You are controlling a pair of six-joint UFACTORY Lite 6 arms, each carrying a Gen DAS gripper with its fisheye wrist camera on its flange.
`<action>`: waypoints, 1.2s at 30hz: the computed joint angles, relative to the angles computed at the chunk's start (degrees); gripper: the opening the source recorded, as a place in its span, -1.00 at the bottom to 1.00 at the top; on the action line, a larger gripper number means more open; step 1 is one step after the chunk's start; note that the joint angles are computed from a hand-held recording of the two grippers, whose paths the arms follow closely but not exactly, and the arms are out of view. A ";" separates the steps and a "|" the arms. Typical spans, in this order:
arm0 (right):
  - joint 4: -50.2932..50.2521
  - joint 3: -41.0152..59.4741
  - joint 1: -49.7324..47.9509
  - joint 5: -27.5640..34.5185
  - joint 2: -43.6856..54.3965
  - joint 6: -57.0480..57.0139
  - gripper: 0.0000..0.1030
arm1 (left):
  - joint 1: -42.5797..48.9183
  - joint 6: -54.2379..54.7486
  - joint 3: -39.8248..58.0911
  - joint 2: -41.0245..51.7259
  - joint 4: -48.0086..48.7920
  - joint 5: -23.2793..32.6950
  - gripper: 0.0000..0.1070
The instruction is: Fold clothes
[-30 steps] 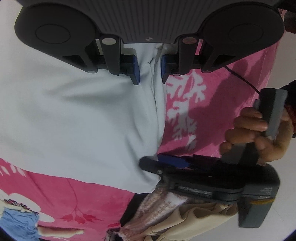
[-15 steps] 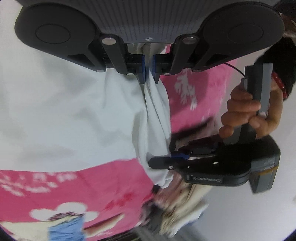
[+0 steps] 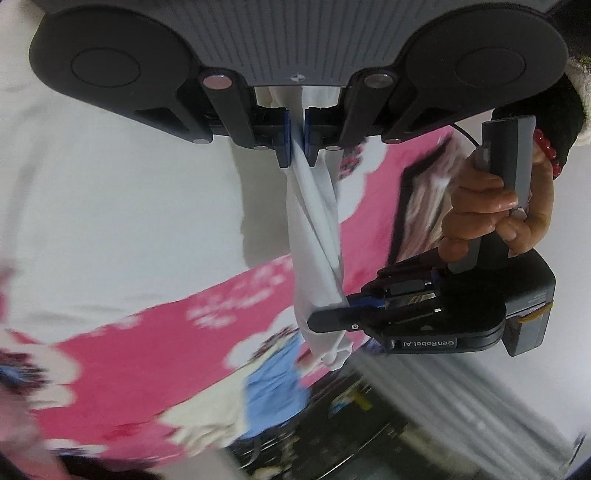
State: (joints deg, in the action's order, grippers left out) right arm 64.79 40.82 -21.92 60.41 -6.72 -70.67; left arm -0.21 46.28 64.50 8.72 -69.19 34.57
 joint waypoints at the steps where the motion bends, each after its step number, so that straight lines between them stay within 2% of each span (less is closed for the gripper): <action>1: -0.52 0.98 -2.83 1.14 1.40 -0.60 -0.86 | -2.74 -1.28 2.34 1.97 0.65 -1.20 -0.85; 7: -3.45 9.53 -17.60 6.13 12.94 -2.90 -0.86 | -15.18 -12.28 19.38 15.94 10.19 -5.46 -0.84; 13: -4.60 16.02 -23.79 7.31 23.26 -2.17 -0.88 | -21.24 -24.82 33.83 29.23 23.00 -5.08 -0.85; 16: -4.16 17.21 -25.81 7.80 26.12 -2.14 -0.91 | -22.32 -27.72 37.86 33.33 24.69 -4.37 -0.85; 22: -4.02 18.66 -27.94 7.60 29.22 -2.24 -0.93 | -23.41 -26.04 42.48 37.86 22.82 -2.63 -0.84; 26: -4.88 18.14 -27.73 5.26 28.84 -1.08 -0.92 | -23.11 -26.85 50.21 43.73 24.41 3.93 -0.55; 29: -5.77 17.00 -26.99 0.51 27.65 1.30 -0.80 | -20.79 -22.63 48.28 41.78 19.13 7.92 -0.35; 30: -5.53 16.52 -26.91 -1.14 27.16 1.73 -0.75 | -19.87 -19.41 44.83 39.05 16.09 8.05 -0.34; 33: -4.22 15.06 -26.84 -5.79 25.85 2.23 -0.75 | -16.37 -6.64 32.11 28.27 6.13 9.03 -0.28; 36: -2.23 13.83 -27.47 -6.51 24.80 0.94 -0.74 | -11.15 0.60 22.09 17.29 2.46 12.95 -0.27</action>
